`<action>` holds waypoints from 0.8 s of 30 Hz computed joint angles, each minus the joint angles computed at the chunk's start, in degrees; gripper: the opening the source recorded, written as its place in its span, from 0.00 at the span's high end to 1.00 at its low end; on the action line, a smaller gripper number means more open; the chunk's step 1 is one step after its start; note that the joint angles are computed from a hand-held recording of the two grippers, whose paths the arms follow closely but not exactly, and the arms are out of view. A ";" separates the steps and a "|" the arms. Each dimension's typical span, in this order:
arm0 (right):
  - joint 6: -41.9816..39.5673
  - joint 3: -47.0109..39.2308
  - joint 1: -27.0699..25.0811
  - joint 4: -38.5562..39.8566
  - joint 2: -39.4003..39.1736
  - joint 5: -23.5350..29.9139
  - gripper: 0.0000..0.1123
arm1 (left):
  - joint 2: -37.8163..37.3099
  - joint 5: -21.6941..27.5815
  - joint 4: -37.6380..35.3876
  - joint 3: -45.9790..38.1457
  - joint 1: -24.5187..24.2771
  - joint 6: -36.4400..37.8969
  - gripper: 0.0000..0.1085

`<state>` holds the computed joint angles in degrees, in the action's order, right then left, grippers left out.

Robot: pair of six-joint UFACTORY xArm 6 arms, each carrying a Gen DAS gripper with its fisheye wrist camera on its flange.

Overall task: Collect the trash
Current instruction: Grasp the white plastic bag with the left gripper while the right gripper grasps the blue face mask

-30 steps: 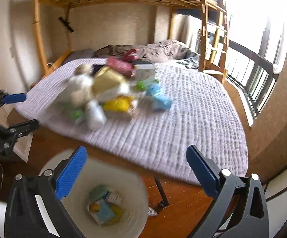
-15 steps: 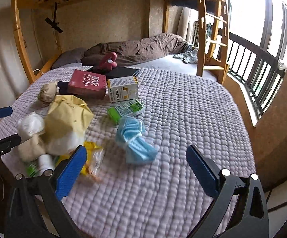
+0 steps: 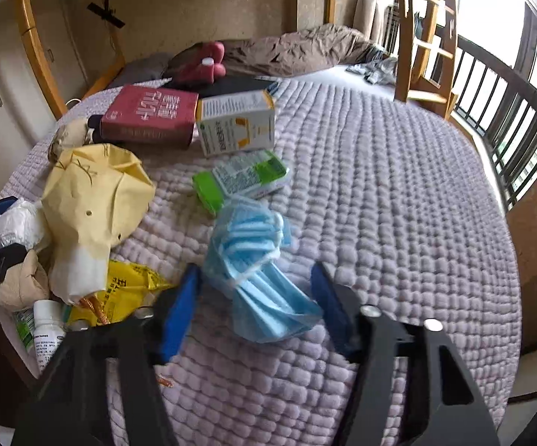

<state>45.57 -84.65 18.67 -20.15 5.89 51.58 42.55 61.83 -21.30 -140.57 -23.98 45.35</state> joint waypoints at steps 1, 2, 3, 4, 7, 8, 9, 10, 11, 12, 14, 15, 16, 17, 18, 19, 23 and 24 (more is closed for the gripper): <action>0.27 0.37 -0.01 -0.40 -0.22 -0.45 0.56 | 0.37 0.46 -0.21 -0.69 0.10 -0.11 0.61; 0.24 0.19 -0.03 -0.37 -0.06 -0.49 0.57 | 0.54 0.54 -0.42 -0.99 0.14 -0.23 0.62; 0.52 0.50 -0.08 -0.52 -0.32 -0.76 0.58 | 0.55 0.47 -0.62 -1.02 0.20 -0.33 0.63; 0.84 1.01 -0.13 -0.58 -0.75 -1.28 0.58 | 0.75 0.75 -0.90 -1.45 0.32 -0.60 0.63; 2.84 3.23 -0.18 -1.36 -3.05 -2.89 0.59 | 2.57 2.72 -1.73 -5.05 0.82 -2.47 0.64; 3.34 3.52 -0.14 -1.72 -3.50 -3.20 0.59 | 2.77 2.94 -2.05 -5.52 1.01 -2.92 0.64; 3.69 3.86 -0.21 -2.03 -4.00 -3.56 0.60 | 2.45 2.95 -2.73 -5.13 1.26 -3.38 0.64; 3.98 3.97 -0.13 -2.26 -4.34 -3.66 0.61 | 2.72 3.43 -3.56 -5.85 1.54 -3.95 0.65; 4.34 4.17 -0.03 -2.56 -4.76 -3.83 0.62 | 2.60 3.63 -4.06 -5.87 1.69 -4.13 0.67; 4.72 4.45 0.08 -2.69 -5.26 -4.05 0.63 | 2.64 3.89 -4.32 -6.21 1.78 -4.48 0.67; 4.99 4.83 0.24 -2.41 -5.95 -4.48 0.63 | 2.11 3.62 -4.62 -5.67 1.79 -4.41 0.67; 5.14 5.13 0.42 -2.48 -6.37 -4.82 0.63 | 2.19 3.92 -4.69 -5.98 1.80 -4.46 0.67; 4.95 5.21 0.65 -2.47 -6.57 -4.79 0.63 | 1.97 3.80 -4.56 -5.65 1.74 -4.52 0.68; 4.69 4.96 0.83 -2.54 -6.45 -4.29 0.63 | 2.18 4.07 -4.21 -6.05 1.68 -4.78 0.68; 4.20 4.65 1.20 -2.84 -6.17 -3.15 0.63 | 2.88 4.70 -3.54 -7.18 1.59 -5.30 0.67; 3.44 4.39 1.47 -2.86 -5.89 -2.31 0.63 | 3.20 5.16 -3.16 -7.66 1.56 -5.53 0.67; 3.71 4.45 1.64 -2.81 -5.77 -1.02 0.44 | 0.74 3.29 -3.15 -3.16 1.41 -4.64 0.61; 3.93 4.60 1.56 -2.51 -5.80 -0.88 0.44 | -0.74 1.61 -2.51 -0.41 1.11 -3.90 0.61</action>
